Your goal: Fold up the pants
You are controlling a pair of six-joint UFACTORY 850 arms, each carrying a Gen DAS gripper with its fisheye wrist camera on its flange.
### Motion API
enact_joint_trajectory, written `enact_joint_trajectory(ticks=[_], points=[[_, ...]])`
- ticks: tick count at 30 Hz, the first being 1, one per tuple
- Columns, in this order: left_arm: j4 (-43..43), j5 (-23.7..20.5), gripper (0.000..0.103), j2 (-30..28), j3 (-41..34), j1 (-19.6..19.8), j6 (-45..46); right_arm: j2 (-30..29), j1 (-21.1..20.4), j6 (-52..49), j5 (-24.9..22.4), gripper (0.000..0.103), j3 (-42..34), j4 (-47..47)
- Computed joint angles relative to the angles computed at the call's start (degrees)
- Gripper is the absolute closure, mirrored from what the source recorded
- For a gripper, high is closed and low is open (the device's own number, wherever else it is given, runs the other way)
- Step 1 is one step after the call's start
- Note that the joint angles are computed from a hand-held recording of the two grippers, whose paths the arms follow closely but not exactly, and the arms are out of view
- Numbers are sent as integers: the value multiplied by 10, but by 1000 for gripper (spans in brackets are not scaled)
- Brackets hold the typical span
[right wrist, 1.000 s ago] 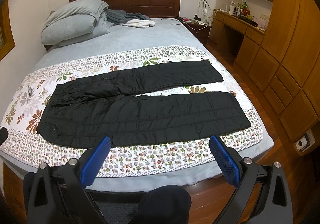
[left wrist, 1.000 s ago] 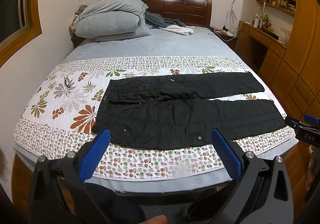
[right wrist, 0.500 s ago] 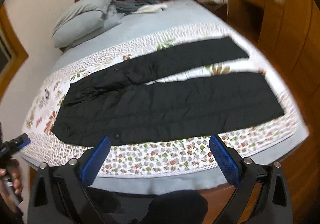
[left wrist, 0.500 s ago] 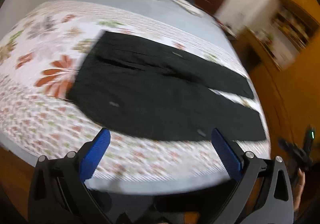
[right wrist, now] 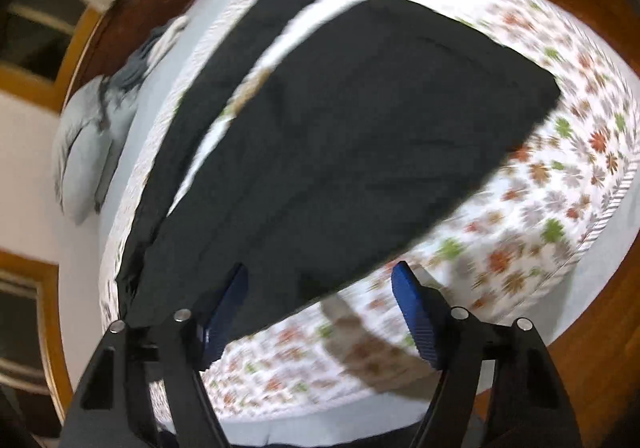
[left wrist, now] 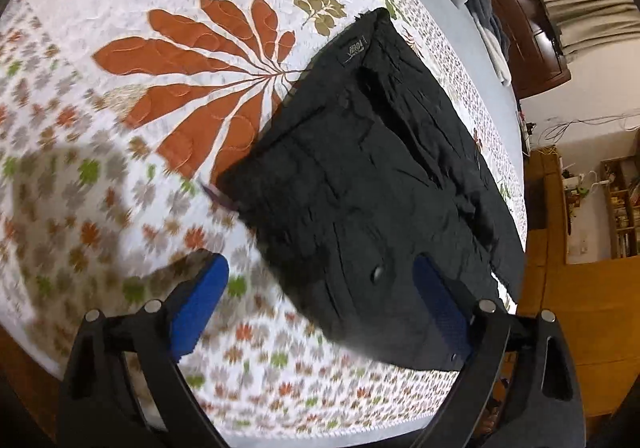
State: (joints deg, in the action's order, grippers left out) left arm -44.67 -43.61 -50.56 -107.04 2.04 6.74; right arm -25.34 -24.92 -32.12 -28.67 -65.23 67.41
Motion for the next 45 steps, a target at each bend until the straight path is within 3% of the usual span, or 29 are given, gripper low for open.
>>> enact_joint_trajectory(ticks=[2, 4, 6, 8, 11, 13, 15, 19, 21, 23, 24, 25, 26, 27, 28, 29, 35, 45], points=[[-11, 3, 11, -19, -23, -2, 7, -5, -10, -29, 1, 15, 4, 32], [-21, -9, 11, -41, -53, -5, 8, -10, -25, -82, -9, 14, 12, 95], [20, -9, 27, -57, -79, -15, -10, -16, -38, -124, -29, 12, 19, 159], [65, -6, 31, -65, -92, -23, -38, -18, -43, -145, -36, 11, 20, 184], [62, 8, 39, -65, -90, -23, -44, -29, -54, -162, -48, 10, 16, 200], [64, 21, 60, -55, -72, -22, -48, -31, -59, -158, -57, 10, 11, 213], [32, 40, 67, -39, -38, -17, -23, -31, -73, -180, -75, 11, 19, 265], [-24, 59, 63, -29, -8, -11, 6, -36, -98, -196, -100, 15, 28, 325], [-63, 53, 42, -31, -6, -7, 37, -39, -103, -201, -100, 16, 24, 323], [-26, 56, 45, -37, -21, -14, 19, -44, -104, -204, -96, 22, 15, 318], [26, 55, 64, -40, -33, -20, -22, -50, -104, -203, -94, 27, 8, 311], [53, 58, 68, -39, -33, -24, -40, -54, -103, -200, -92, 32, 2, 304], [57, 42, 81, -44, -45, -23, -56, -58, -99, -196, -83, 49, -6, 291], [37, 29, 85, -46, -51, -19, -53, -64, -95, -189, -78, 77, -16, 281], [28, 16, 87, -45, -55, -15, -58, -67, -94, -187, -86, 91, -17, 283], [23, 9, 88, -42, -57, -12, -57, -69, -96, -192, -102, 94, -14, 294], [42, -31, 89, -16, -51, 11, -76, -45, -80, -191, -92, 96, -6, 267], [-15, -3, 83, 35, 81, 58, -20, -38, -49, -167, -94, 95, 17, 194]])
